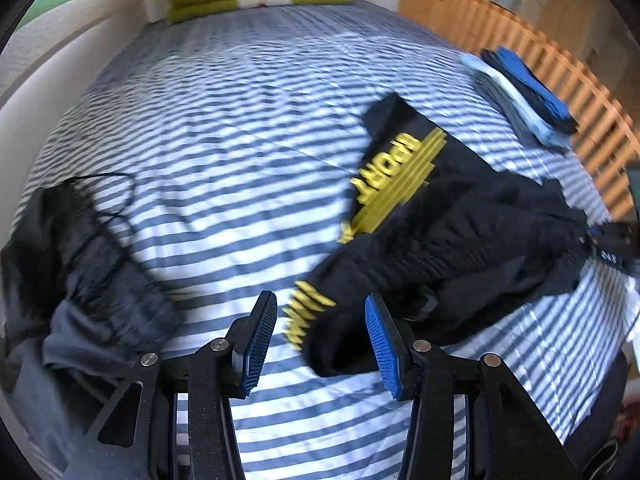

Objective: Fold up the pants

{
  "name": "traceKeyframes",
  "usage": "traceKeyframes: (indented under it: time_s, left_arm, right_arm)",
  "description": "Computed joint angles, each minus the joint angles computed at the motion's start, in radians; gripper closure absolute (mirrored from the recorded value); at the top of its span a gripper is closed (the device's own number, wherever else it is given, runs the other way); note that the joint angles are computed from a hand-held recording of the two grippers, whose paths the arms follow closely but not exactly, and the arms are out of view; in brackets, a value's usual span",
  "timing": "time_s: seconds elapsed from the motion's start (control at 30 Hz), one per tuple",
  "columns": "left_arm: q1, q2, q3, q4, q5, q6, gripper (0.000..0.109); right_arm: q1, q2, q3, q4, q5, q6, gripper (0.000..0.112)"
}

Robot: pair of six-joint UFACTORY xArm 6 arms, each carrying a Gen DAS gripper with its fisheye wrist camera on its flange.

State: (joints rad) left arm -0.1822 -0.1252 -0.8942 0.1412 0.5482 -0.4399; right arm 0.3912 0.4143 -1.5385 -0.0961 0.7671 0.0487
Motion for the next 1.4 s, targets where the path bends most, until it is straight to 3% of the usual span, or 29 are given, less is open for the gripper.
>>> traceKeyframes:
  time_s: [0.07,0.13,0.3,0.53,0.6,0.63,0.7,0.83,1.0,1.13,1.4]
  left_arm:
    - [-0.017,0.003,0.01,0.018,-0.012,0.025,0.059]
    - [-0.026,0.023,-0.006,0.121,0.023,-0.042,0.059]
    - [-0.002,0.043,-0.015,0.035,0.006,-0.007,0.059]
    - [0.002,0.138,-0.098,0.081,0.029,-0.022,0.059]
    - [-0.005,0.169,-0.128,0.074,0.028,-0.009,0.065]
    - [-0.009,0.188,-0.148,0.079,0.032,-0.007,0.069]
    - [-0.013,0.214,-0.182,0.107,0.045,-0.027,0.089]
    - [0.015,0.211,-0.184,0.021,0.0,-0.011,0.095]
    - [0.04,0.189,-0.166,-0.025,-0.018,-0.001,0.098]
    - [0.043,0.169,-0.14,-0.064,-0.028,0.026,0.098]
    - [0.028,0.146,-0.121,-0.017,-0.029,-0.008,0.098]
  right_arm:
    - [0.005,-0.003,0.004,0.001,-0.006,-0.01,0.108]
    - [0.011,0.001,-0.001,-0.006,-0.01,-0.017,0.108]
    - [0.014,0.0,0.0,0.011,-0.004,-0.039,0.108]
    - [0.018,-0.002,0.002,0.021,-0.002,-0.054,0.107]
    - [0.022,0.008,-0.01,0.032,0.008,-0.069,0.107]
    - [0.023,0.008,-0.009,0.026,0.003,-0.064,0.104]
    - [0.023,-0.003,-0.001,0.038,-0.001,-0.076,0.094]
    - [0.017,-0.1,0.098,0.07,-0.067,-0.049,0.069]
    - [0.052,-0.208,0.22,-0.003,-0.117,0.013,0.068]
    - [0.089,-0.196,0.238,0.137,-0.06,-0.098,0.069]
    - [0.139,-0.032,0.102,-0.142,0.019,0.238,0.069]
